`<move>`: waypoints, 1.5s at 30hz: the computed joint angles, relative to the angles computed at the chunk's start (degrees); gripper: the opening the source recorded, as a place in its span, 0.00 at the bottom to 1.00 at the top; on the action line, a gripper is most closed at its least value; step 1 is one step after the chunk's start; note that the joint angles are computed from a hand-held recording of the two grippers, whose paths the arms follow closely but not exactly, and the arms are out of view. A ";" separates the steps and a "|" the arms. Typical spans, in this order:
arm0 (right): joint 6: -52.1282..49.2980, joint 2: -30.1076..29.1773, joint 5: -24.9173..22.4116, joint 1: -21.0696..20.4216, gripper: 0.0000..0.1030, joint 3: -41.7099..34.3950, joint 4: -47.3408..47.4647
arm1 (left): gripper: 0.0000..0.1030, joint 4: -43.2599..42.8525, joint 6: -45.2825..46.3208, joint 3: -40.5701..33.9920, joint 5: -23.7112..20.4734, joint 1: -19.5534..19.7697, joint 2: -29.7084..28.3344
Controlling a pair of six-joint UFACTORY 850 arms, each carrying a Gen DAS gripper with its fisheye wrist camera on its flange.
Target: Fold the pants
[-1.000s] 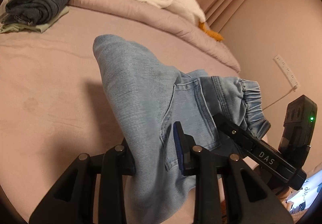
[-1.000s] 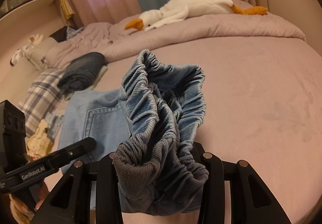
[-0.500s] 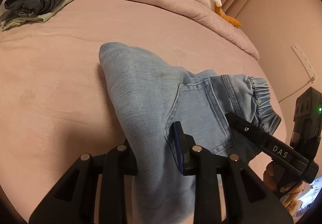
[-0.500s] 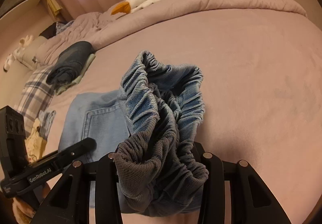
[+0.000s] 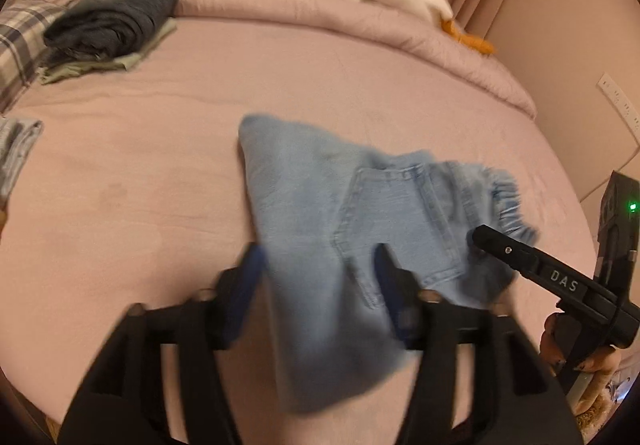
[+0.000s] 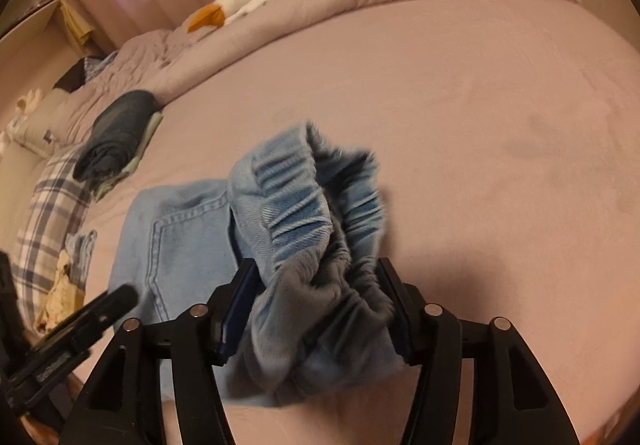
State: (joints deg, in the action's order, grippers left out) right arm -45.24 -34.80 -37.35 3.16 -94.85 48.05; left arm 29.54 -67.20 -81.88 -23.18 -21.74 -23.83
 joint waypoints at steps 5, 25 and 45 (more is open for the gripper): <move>-10.46 6.09 5.69 -1.54 0.75 6.93 10.51 | 0.90 15.39 -13.78 3.29 -1.34 -2.84 4.59; -33.84 17.67 9.06 -2.88 0.87 20.86 28.56 | 0.99 19.14 -21.19 6.48 -7.82 -9.04 7.63; -37.80 20.35 11.97 -1.30 0.87 23.79 30.29 | 0.99 19.36 -24.60 8.92 -10.53 -9.87 10.39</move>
State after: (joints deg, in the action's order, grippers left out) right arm -83.04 -14.45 -25.38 1.86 -71.07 78.34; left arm 48.91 -91.80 -72.96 -33.71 -31.61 -13.43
